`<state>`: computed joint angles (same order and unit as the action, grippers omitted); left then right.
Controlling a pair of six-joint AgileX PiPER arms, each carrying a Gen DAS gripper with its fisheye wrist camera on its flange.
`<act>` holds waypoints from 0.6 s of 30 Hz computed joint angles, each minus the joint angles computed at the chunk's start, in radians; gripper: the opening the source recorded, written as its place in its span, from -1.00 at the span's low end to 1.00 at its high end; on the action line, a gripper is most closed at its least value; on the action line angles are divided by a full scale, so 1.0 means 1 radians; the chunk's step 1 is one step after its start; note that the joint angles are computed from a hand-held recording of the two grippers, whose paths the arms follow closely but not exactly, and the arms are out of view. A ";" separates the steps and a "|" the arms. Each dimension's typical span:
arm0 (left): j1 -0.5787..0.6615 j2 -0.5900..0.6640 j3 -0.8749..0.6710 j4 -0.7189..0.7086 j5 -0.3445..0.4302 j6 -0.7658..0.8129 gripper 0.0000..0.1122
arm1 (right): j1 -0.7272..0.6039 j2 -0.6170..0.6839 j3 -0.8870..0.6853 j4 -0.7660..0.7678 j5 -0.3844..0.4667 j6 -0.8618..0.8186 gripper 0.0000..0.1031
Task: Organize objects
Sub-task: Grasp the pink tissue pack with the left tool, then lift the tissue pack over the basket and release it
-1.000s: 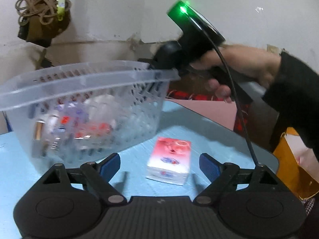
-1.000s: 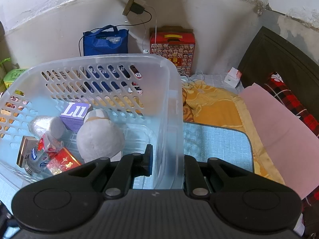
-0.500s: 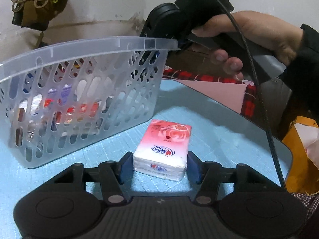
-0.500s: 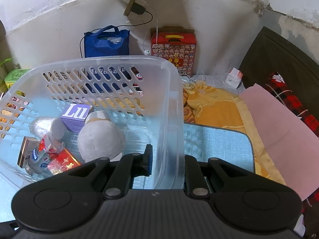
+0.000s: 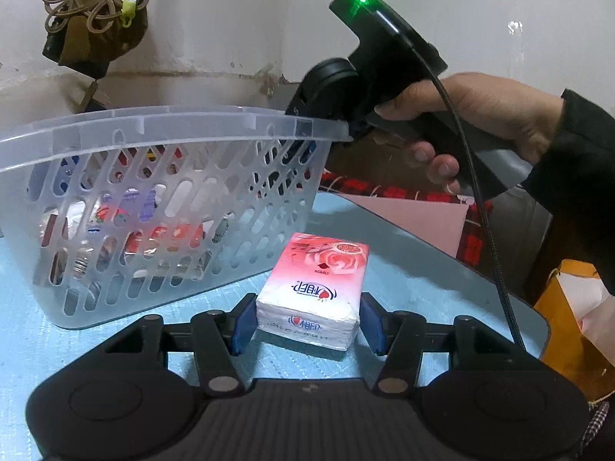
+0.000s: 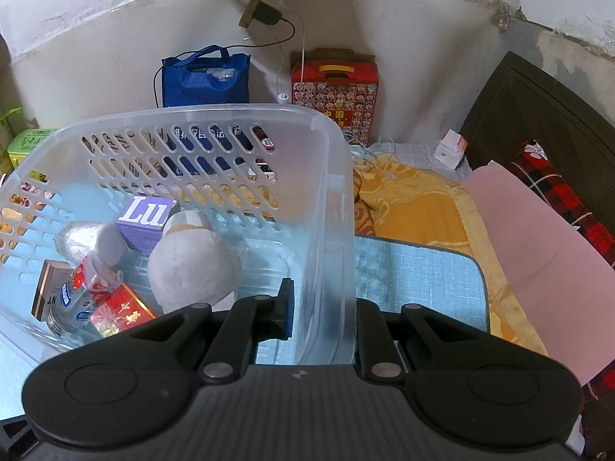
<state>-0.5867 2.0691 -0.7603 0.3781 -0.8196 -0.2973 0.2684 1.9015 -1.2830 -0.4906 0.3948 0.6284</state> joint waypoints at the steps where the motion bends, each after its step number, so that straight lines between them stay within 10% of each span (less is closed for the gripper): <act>1: 0.005 -0.001 0.009 0.000 -0.014 0.001 0.06 | 0.001 0.000 -0.001 -0.001 0.002 0.001 -0.71; 18: 0.031 -0.043 0.163 -0.121 -0.201 0.122 0.06 | 0.008 0.006 -0.009 -0.019 0.032 0.005 -0.72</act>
<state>-0.5560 2.0262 -0.5972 0.2573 -1.0211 -0.1757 0.2764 1.9073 -1.2924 -0.5094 0.4265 0.6336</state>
